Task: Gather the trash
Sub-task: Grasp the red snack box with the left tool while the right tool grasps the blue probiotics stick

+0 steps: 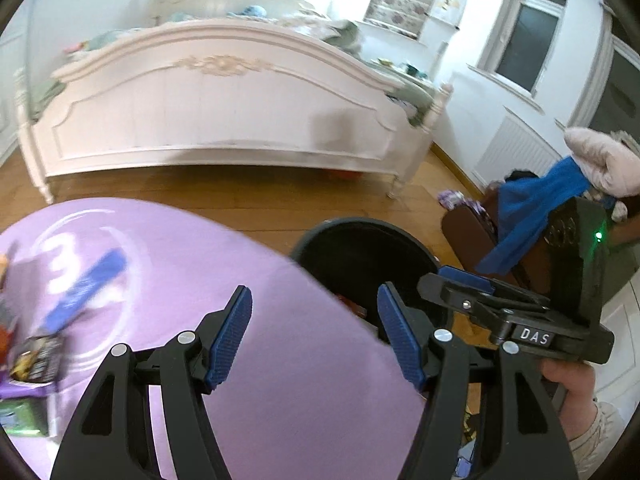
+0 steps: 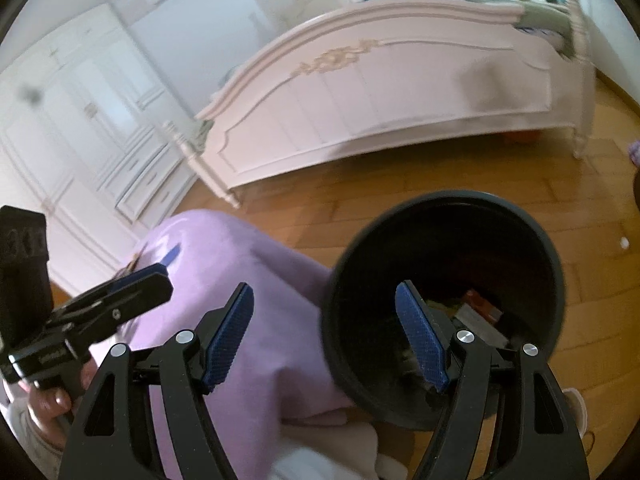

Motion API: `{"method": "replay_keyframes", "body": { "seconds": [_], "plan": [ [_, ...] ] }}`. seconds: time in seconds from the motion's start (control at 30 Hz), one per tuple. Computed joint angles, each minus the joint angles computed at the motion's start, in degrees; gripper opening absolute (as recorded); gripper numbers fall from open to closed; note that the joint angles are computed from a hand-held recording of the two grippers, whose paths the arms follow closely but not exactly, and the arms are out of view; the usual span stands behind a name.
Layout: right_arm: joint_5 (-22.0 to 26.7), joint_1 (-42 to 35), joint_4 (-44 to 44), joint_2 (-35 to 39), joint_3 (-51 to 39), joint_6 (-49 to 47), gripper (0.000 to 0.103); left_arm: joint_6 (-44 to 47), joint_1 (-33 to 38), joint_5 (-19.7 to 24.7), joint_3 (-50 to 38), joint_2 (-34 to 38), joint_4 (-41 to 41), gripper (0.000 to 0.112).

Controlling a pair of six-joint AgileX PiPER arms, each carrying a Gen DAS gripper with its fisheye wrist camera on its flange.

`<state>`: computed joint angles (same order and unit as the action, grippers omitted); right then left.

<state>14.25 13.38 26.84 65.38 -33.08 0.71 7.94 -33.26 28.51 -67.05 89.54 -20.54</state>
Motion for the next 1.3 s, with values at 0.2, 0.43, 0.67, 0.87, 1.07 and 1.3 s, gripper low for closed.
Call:
{"method": "replay_keyframes", "body": {
  "seconds": [0.2,0.43,0.67,0.87,1.07,1.3],
  "plan": [
    [0.2,11.7,-25.5,5.8,-7.2,26.8,0.073,-6.7,7.2,-0.5,6.5,-8.3,9.6,0.081],
    [5.0,21.9,-35.9,17.6,-22.4,29.9,0.073,-1.1,21.6,2.1,9.5,-13.9,10.4,0.081],
    [16.7,27.9,-43.8,33.7,-44.0,15.5,0.073,6.2,30.7,5.8,7.4,-10.8,12.4,0.081],
    [24.7,28.9,-42.6,46.3,-59.6,-2.3,0.073,13.8,34.6,6.6,7.1,-7.4,10.0,0.081],
    [31.0,27.2,-36.1,55.6,-72.1,-17.7,0.073,21.5,37.3,8.9,5.5,-4.5,3.1,0.078],
    [41.5,23.9,-23.4,61.0,-83.2,-25.7,0.038,27.8,39.9,11.7,3.8,-2.0,-3.1,0.055]
  ]
}}
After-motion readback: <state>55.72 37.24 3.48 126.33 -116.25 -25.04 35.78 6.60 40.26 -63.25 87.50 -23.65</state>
